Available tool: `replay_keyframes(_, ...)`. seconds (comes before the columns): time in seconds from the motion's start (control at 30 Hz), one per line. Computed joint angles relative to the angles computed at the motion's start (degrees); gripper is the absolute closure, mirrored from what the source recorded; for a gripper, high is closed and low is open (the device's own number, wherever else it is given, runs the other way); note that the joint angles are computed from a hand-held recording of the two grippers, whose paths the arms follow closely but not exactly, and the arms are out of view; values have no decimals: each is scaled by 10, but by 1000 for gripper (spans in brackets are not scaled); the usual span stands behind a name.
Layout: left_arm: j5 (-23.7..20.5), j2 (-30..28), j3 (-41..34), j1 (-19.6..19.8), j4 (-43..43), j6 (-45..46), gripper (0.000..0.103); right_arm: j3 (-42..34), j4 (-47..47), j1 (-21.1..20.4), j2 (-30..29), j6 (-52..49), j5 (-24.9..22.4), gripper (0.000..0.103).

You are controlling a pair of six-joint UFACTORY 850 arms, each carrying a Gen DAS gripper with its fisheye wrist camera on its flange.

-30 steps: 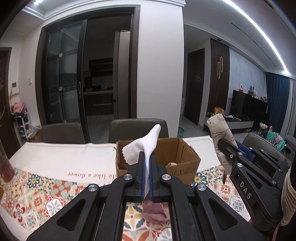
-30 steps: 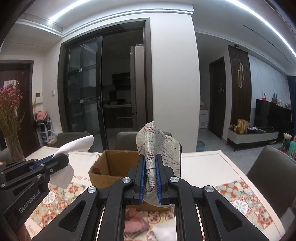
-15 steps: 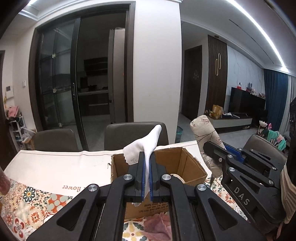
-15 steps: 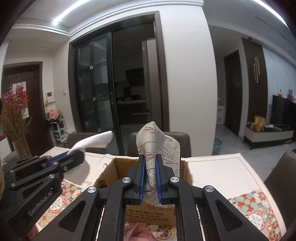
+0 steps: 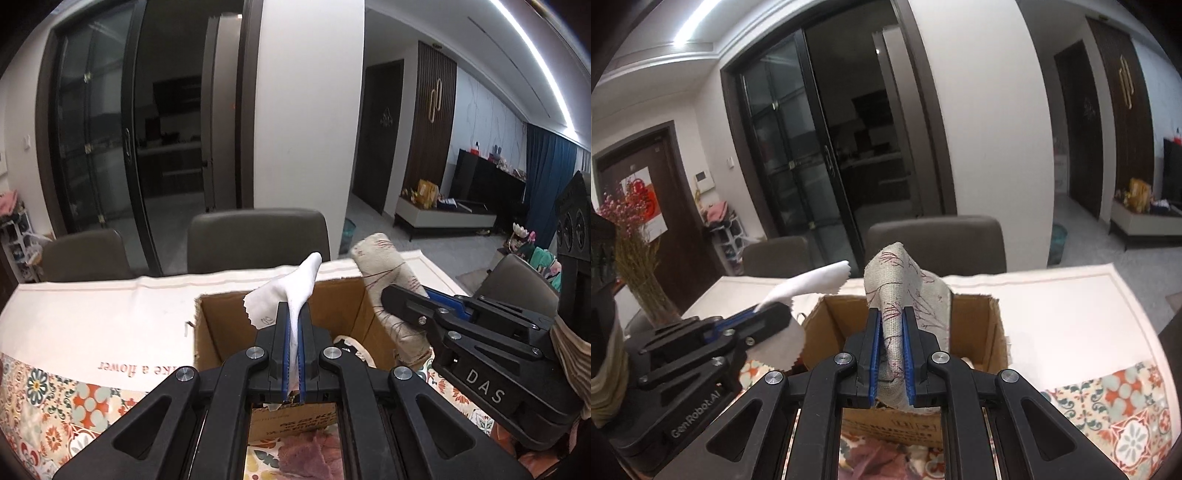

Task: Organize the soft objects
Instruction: 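Lower cloth and pouch into the box and open both grippers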

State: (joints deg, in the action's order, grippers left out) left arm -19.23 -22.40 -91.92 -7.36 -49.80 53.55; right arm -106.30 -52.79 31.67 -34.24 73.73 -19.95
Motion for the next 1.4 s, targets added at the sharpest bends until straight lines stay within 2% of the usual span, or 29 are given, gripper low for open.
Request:
replay_keyframes(0.13,-39,-46,-62,-1,89,-89,98,-42,157,-18,-32,-150,-1,91)
replay_keyframes(0.3,-73,-85,-109,-7,172,-168,97,-110,274,-30,-80,-268,-44,89)
replay_keyframes(0.47,-96,-105,-128,-10,205,-204,96,-137,314,-38,-102,-312,-73,88)
replay_keyframes(0.53,-104,-110,-134,-11,213,-213,89,-145,343,-41,-109,-338,-80,85)
replay_keyframes(0.6,-109,-112,-136,-11,219,-219,75,-151,365,-43,-113,-357,-86,74)
replay_keyframes(0.63,-109,-112,-136,-10,219,-218,73,-144,376,-45,-109,-367,-82,69)
replay_keyframes(0.7,-101,-108,-130,-10,220,-218,68,-135,356,-45,-103,-341,-77,65)
replay_keyframes(0.8,-91,-98,-118,-9,235,-231,67,-128,341,-45,-97,-317,-75,59)
replay_keyframes(0.87,-74,-85,-101,-10,253,-242,62,-116,287,-40,-87,-268,-78,55)
replay_keyframes(1.1,-17,-38,-39,-12,266,-246,42,-77,165,-25,-53,-154,-106,39)
replay_keyframes(1.23,14,-7,3,-13,265,-241,36,-47,115,-14,-31,-106,-119,31)
replay_keyframes(1.4,41,25,44,-16,296,-263,26,-10,40,3,-4,-44,-157,23)
